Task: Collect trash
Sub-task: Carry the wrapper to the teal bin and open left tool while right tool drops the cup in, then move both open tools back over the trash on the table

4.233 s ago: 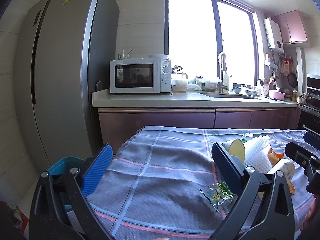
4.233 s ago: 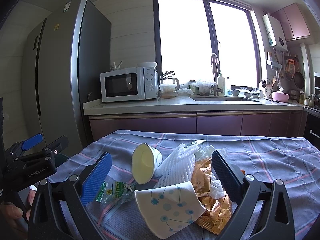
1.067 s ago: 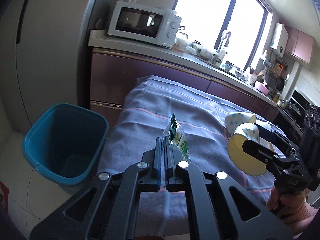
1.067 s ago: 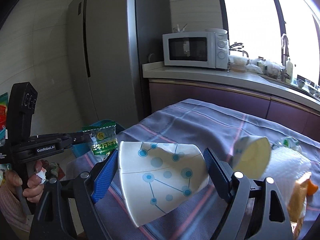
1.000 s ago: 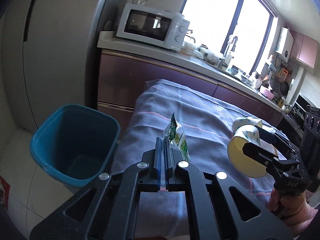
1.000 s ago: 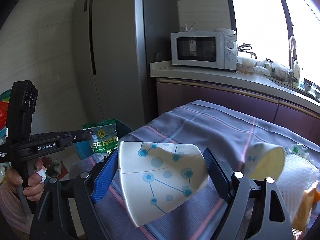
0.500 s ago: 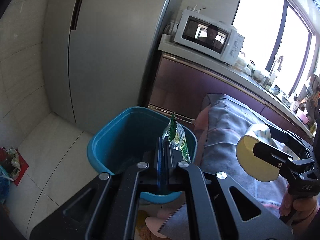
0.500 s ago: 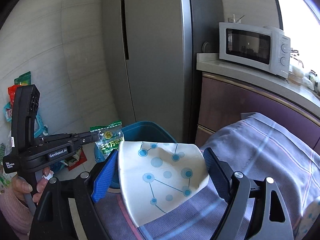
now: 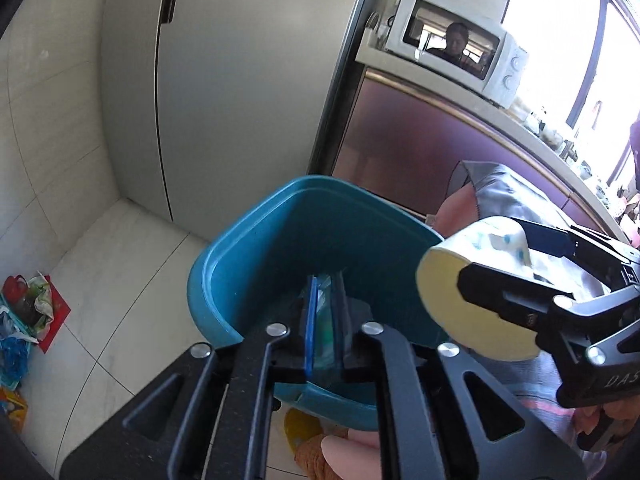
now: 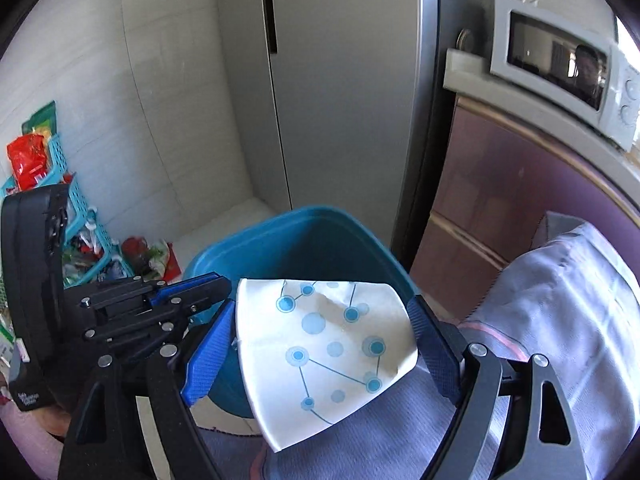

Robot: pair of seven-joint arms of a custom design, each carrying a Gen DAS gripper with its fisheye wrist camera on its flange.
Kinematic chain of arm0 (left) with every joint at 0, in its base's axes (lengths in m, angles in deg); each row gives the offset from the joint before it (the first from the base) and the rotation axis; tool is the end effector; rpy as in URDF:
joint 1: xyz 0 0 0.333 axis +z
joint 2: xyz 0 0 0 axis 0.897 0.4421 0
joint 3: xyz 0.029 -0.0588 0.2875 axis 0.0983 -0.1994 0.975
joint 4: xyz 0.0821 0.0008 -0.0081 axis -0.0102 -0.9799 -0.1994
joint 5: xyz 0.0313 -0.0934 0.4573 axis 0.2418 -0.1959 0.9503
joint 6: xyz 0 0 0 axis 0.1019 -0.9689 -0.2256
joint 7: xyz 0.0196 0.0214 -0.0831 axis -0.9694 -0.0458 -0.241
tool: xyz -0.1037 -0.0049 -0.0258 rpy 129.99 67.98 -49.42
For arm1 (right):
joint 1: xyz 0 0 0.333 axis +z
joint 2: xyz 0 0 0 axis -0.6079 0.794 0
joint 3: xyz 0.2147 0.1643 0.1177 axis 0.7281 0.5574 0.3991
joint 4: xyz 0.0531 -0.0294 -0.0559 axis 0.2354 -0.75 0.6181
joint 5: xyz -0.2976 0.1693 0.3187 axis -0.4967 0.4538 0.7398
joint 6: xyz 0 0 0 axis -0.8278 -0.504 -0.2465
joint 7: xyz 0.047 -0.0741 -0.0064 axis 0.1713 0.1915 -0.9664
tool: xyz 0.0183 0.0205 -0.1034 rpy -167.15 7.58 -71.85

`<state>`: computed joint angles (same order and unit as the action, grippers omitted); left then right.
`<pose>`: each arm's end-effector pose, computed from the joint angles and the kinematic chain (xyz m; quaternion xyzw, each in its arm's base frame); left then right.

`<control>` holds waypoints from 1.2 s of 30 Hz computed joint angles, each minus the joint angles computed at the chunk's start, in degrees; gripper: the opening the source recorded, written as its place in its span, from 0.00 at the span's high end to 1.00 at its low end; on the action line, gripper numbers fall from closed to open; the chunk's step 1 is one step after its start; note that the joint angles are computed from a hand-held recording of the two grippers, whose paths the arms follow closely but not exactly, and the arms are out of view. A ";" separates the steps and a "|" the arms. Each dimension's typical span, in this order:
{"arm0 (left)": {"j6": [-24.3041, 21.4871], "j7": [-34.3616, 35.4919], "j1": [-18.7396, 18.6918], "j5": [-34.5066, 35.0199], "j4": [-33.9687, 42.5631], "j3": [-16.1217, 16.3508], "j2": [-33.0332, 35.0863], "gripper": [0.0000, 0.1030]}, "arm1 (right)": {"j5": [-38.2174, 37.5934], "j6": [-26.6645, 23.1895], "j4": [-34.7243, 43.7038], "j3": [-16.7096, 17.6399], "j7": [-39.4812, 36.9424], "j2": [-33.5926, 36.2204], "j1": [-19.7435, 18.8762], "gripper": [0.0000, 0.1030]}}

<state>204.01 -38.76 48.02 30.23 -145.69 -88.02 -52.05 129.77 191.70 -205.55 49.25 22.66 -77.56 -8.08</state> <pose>0.3642 -0.2826 0.4141 -0.8121 0.4242 -0.2887 0.2779 0.4938 0.3508 0.4681 -0.8997 0.2397 -0.0552 0.3606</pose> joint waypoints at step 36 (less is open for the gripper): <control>11.49 -0.56 0.52 22.72 26.98 -6.51 25.72 0.57 | 16.59 9.56 -27.37 -14.45 -11.56 -34.04 -8.48 0.16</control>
